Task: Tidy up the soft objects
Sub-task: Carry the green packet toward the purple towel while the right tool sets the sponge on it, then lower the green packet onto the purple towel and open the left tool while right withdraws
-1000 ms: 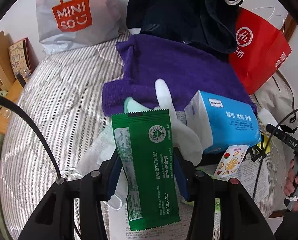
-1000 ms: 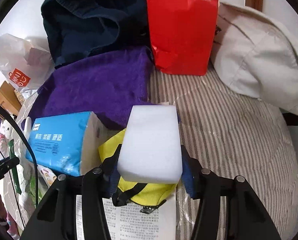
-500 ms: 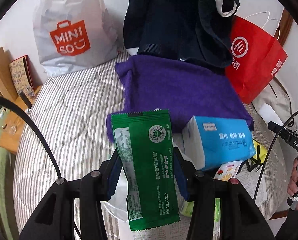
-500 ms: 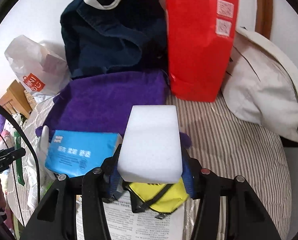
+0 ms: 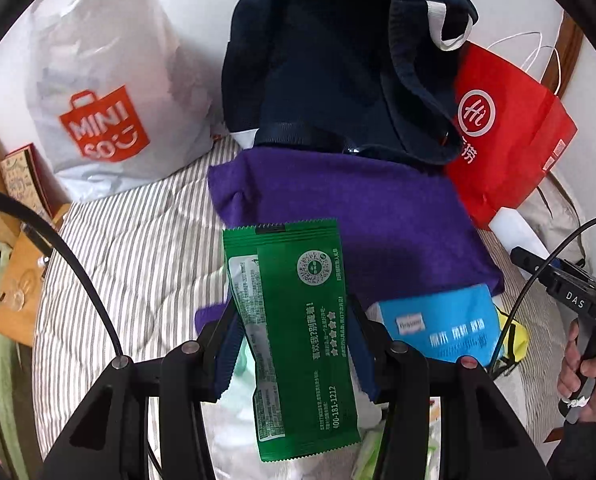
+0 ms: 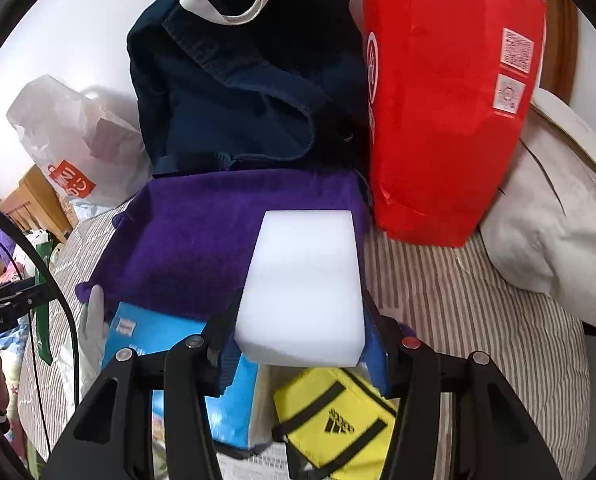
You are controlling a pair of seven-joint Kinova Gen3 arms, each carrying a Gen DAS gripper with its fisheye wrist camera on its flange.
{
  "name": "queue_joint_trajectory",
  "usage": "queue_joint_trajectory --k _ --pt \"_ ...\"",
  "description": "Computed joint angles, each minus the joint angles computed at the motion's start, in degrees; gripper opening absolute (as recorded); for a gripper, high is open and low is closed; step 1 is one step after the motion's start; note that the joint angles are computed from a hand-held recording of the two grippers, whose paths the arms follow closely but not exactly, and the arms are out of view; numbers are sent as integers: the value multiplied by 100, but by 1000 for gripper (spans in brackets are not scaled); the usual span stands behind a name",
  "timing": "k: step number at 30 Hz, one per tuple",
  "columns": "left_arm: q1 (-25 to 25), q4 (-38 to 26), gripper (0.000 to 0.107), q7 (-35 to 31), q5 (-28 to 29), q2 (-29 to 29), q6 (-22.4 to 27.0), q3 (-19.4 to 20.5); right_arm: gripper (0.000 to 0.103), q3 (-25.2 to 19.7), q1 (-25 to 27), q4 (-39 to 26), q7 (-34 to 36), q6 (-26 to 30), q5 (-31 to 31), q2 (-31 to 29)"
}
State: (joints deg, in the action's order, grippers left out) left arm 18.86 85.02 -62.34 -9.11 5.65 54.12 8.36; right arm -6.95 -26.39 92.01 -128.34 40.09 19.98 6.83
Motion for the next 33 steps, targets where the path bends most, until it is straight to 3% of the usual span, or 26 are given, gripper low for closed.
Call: queue_joint_trajectory --k 8,17,27,33 --pt "52 -580 47 -172 -12 440 152 -62 51 112 112 -610 502 17 -305 603" --pt "49 -845 47 -316 158 758 167 -172 52 262 219 -1739 1302 660 -980 1621" --pt "66 -927 47 -409 177 923 150 -229 63 378 169 -1900 1474 892 -1189 1757" --pt "23 -1059 47 -557 296 1031 172 -233 72 431 81 -1682 1410 841 -1080 1523"
